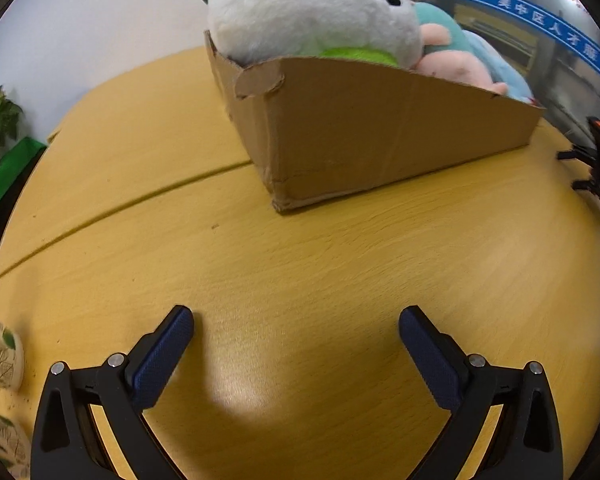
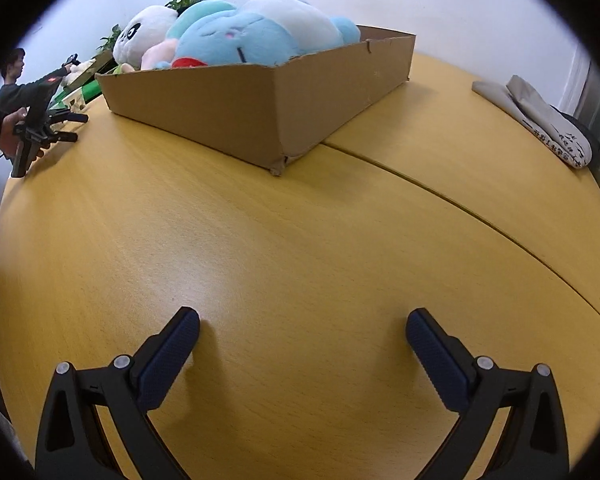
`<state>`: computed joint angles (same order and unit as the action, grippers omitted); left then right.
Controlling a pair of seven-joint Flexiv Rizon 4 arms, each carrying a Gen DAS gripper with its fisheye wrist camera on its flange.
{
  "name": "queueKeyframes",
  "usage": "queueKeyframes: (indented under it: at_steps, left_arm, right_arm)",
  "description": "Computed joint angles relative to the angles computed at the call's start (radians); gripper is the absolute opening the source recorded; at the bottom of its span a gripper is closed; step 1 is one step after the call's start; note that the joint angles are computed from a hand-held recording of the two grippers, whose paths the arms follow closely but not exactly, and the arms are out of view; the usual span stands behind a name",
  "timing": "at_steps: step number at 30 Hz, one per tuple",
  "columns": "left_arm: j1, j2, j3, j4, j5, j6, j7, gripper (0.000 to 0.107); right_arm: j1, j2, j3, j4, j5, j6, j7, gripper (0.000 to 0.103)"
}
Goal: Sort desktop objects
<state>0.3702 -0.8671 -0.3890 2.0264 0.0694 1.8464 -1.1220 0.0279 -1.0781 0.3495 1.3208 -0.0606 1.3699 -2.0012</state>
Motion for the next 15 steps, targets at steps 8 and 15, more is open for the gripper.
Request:
queueKeyframes:
  at_steps: [8, 15]
  left_arm:
    - [0.07, -0.023, -0.05, 0.017, 0.056, -0.006, 0.057, 0.103]
    - [0.064, -0.03, -0.05, 0.015, 0.04, -0.004, 0.08, 0.103]
  right_arm:
    - [-0.025, -0.074, 0.015, -0.159, 0.011, -0.095, -0.06, 0.103]
    - [-0.007, -0.027, -0.007, -0.078, 0.062, -0.047, -0.083, 0.103]
